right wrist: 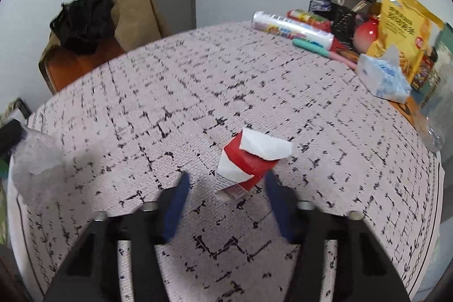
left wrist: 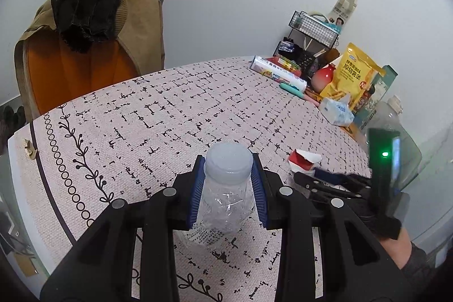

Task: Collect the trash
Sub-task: 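Grasp the red-white paper scrap with the right tool while the left tool holds the bottle, then carry the bottle and paper scrap to the bin and open both tools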

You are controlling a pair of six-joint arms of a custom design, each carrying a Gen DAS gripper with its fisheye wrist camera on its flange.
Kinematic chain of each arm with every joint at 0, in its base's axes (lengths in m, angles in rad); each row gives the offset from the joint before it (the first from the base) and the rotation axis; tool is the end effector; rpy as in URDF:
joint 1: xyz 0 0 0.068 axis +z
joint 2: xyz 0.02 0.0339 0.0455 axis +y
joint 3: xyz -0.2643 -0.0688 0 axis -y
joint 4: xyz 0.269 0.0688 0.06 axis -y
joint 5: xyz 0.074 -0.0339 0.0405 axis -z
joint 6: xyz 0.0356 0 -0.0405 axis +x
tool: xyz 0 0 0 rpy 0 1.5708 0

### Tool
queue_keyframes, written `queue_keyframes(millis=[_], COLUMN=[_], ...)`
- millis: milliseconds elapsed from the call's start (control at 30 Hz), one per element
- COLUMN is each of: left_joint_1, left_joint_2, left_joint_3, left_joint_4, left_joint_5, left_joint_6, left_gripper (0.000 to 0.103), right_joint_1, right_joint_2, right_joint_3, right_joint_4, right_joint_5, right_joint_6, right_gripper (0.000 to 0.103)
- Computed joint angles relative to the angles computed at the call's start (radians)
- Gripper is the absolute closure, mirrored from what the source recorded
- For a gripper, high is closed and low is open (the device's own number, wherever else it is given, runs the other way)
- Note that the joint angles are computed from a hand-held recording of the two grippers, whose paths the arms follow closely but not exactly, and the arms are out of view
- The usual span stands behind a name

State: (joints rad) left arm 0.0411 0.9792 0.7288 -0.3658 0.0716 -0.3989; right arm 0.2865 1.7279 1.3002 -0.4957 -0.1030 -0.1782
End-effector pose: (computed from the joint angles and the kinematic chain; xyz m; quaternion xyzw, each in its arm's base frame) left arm 0.2374 0.0072 0.2611 -0.1777 0.8699 -0.1130 0.4461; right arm 0.3798 0.1157 0.2303 -0.2340 0.9176 0.0659 0.3145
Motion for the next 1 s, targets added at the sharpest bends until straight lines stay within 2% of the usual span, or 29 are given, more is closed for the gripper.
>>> queue_keyframes(millis=[133, 300, 533, 700, 1000], left_joint_1=[-0.011, -0.066, -0.19, -0.309, -0.481], left_joint_2=[-0.013, -0.024, -0.034, -0.019, 0.035], left_joint_3=[-0.004, 0.005, 0.031, 0.062, 0.133], left_joint_4=[-0.008, -0.015, -0.026, -0.031, -0.037], left_joint_5=[-0.001, -0.023, -0.077, -0.132, -0.206], left_joint_6=[-0.008, -0.028, -0.069, -0.09, -0.117], left_gripper=[0.071, 0.071, 0.071, 0.071, 0.071], right_joint_1=[-0.016, -0.07, -0.181, -0.297, -0.558], right_joint_2=[-0.018, -0.138, -0.326, -0.438, -0.533], right_joint_3=[-0.02, -0.115, -0.225, -0.277, -0.3], right_joint_4=[0.004, 0.01, -0.045, -0.107, -0.234], right_joint_5=[-0.029, -0.105, -0.224, -0.325, -0.485], right_joint_6=[-0.008, -0.002, -0.012, -0.04, -0.152], right_gripper=[0.076, 0.077, 0.077, 0.076, 0.076])
